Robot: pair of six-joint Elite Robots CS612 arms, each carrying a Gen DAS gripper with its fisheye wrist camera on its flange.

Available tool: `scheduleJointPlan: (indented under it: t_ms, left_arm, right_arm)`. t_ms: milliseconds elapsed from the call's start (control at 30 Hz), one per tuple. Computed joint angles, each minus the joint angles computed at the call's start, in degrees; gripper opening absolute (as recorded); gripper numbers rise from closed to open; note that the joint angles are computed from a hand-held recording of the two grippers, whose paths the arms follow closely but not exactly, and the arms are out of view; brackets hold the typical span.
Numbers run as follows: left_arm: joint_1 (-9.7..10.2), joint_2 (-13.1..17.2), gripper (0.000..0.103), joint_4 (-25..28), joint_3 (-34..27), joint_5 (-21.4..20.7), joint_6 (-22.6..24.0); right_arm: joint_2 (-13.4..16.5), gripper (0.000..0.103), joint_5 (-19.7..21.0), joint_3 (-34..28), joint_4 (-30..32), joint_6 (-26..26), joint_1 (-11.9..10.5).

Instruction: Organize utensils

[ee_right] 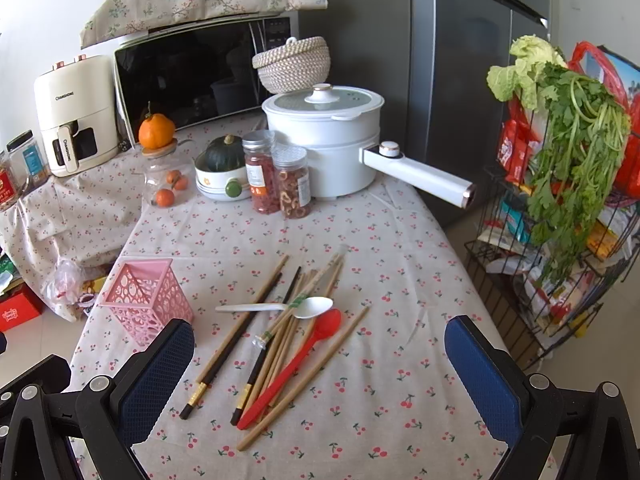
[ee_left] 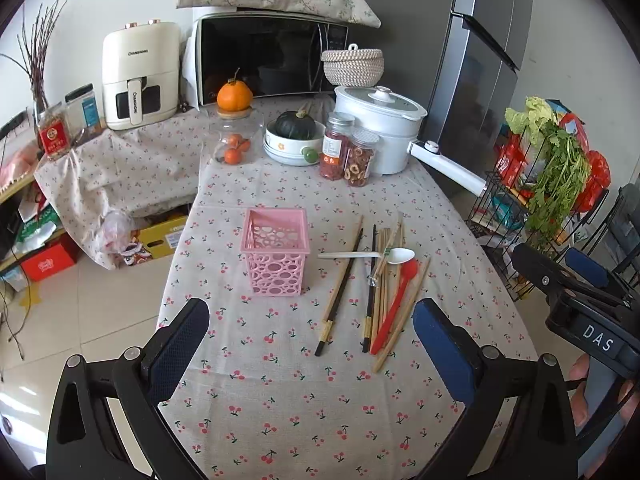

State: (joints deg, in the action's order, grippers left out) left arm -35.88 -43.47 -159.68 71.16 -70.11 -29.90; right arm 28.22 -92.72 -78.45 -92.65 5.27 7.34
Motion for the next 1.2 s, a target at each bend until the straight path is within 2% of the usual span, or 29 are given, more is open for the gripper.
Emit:
scheduleJointPlan:
  t_ms: [1200]
  left_arm:
    - [-0.08, 0.0, 0.103, -0.7, 0.5, 0.0, 0.2]
  right_arm:
    - [0.1, 0.103, 0.0, 0.0, -0.1, 0.6, -0.1]
